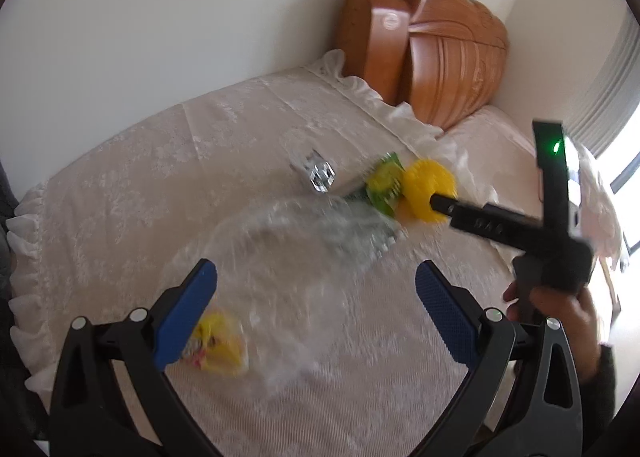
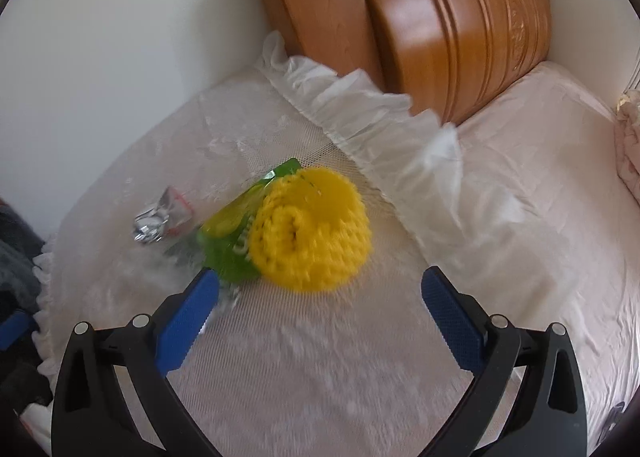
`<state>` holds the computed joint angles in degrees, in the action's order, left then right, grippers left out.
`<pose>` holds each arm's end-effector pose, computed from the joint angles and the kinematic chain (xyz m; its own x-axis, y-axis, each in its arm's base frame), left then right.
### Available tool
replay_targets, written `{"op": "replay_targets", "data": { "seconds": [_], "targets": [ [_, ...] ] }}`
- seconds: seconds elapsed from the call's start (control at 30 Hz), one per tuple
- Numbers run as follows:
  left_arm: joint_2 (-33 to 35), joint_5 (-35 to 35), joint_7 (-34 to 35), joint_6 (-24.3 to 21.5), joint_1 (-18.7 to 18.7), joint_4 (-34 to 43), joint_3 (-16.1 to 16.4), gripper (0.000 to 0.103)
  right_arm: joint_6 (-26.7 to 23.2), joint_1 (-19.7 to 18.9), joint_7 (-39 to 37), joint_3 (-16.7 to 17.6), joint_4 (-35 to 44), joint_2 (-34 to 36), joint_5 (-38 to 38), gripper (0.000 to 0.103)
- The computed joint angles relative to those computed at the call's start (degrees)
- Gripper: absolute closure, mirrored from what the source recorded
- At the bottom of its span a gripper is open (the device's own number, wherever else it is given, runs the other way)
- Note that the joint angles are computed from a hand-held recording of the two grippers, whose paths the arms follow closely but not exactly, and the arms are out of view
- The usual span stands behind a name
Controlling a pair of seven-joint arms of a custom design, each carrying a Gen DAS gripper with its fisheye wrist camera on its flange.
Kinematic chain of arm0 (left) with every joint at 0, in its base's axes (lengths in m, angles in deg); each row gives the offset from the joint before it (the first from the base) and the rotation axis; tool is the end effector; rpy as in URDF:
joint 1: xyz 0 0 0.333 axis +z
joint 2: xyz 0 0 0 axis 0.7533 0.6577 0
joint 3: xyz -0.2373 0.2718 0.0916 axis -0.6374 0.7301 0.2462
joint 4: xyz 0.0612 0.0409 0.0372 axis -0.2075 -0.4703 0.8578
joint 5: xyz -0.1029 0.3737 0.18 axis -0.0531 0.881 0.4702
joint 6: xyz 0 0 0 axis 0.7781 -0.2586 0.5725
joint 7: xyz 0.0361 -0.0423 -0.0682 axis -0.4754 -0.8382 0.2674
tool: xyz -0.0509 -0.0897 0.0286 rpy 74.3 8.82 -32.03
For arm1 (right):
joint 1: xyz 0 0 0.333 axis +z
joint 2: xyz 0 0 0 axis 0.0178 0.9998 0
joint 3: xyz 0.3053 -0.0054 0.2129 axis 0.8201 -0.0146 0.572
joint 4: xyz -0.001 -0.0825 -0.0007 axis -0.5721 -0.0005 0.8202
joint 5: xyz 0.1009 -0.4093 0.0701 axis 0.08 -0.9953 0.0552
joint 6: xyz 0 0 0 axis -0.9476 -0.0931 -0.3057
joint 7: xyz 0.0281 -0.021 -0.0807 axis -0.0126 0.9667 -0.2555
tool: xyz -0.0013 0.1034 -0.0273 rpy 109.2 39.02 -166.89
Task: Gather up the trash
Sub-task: 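Grasp the yellow mesh fruit net with the right tool while the left grasps silver foil wrapper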
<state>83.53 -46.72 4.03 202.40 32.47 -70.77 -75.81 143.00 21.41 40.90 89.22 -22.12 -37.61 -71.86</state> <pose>0.5865 -0.3350 0.5387 -0.0376 -0.9842 0.1728 -0.8441 -0.0613 -0.5327 0.6739 0.2477 0.4586 0.0602 -0.9807 -0.1857 -0.8668 0.0409 -0.4970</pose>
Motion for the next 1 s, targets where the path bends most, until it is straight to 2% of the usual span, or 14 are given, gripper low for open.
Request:
{"op": "replay_targets", "data": {
  "seconds": [0.07,0.1,0.13,0.17,0.23,0.33,0.4,0.5,0.53,0.63,0.77,0.8,0.9,1.0],
  "targets": [
    [1.95,-1.26,0.6,-0.34,0.41,2.18,0.1,0.008,-0.81,0.26,0.27,-0.24,1.81,1.89,-0.42,0.003],
    [3.17,-1.96,0.89,-0.67,0.62,3.61,0.16,0.008,-1.25,0.34,0.18,-0.34,2.5,2.64,-0.61,0.007],
    [4.17,-2.31,0.94,-0.77,0.7,4.78,0.25,0.008,-1.21,0.42,0.15,-0.38,2.55,2.82,-0.62,0.019],
    [5.38,-2.37,0.68,-0.89,0.7,6.23,0.46,0.008,-1.27,0.3,-0.15,-0.27,2.62,2.98,-0.35,0.026],
    [7.27,-1.8,-0.37,-1.65,0.33,8.64,0.92,0.008,-0.86,-0.17,-1.02,0.01,2.09,2.85,0.54,0.052],
    [10.65,-1.75,-0.55,-3.4,0.04,12.96,1.14,0.008,1.57,-2.08,-3.7,1.65,-0.1,1.53,4.56,0.066],
    [13.41,-1.34,-0.71,-5.54,-0.51,16.6,1.47,0.008,2.71,-3.21,-5.6,2.49,-1.85,0.09,7.52,0.068],
    [17.53,-0.28,-0.76,-10.27,-1.71,22.32,2.11,0.016,4.66,-5.6,-9.54,4.52,-5.3,-2.83,14.49,0.068],
    [18.99,-0.17,-0.34,-11.71,-1.9,24.26,2.21,0.02,5.27,-6.01,-10.47,4.75,-6.64,-4.02,16.33,0.068],
    [23.04,-1.32,0.39,-15.77,-2.07,29.52,2.23,0.023,6.85,-6.66,-12.66,4.71,-11.49,-8.5,20.27,0.068],
    [27.53,-5.98,1.74,-19.27,-0.96,35.15,1.12,0.041,6.47,-8.38,-20.85,5.73,-15.97,-13.07,32.33,0.066],
    [28.42,-6.88,1.7,-19.96,-0.88,36.29,1.06,0.051,6.16,-8.39,-22.16,5.46,-16.91,-14.03,34.41,0.066],
    [30.39,-8.9,2.32,-20.66,-0.61,38.48,0.76,0.069,6.25,-7.6,-20.42,4.19,-19.78,-16.49,32.94,0.066],
    [30.63,-8.85,2.33,-20.71,-1.13,38.8,1.32,0.072,5.73,-7.29,-20.67,3.5,-21.41,-17.93,33.79,0.066]
  ]
}}
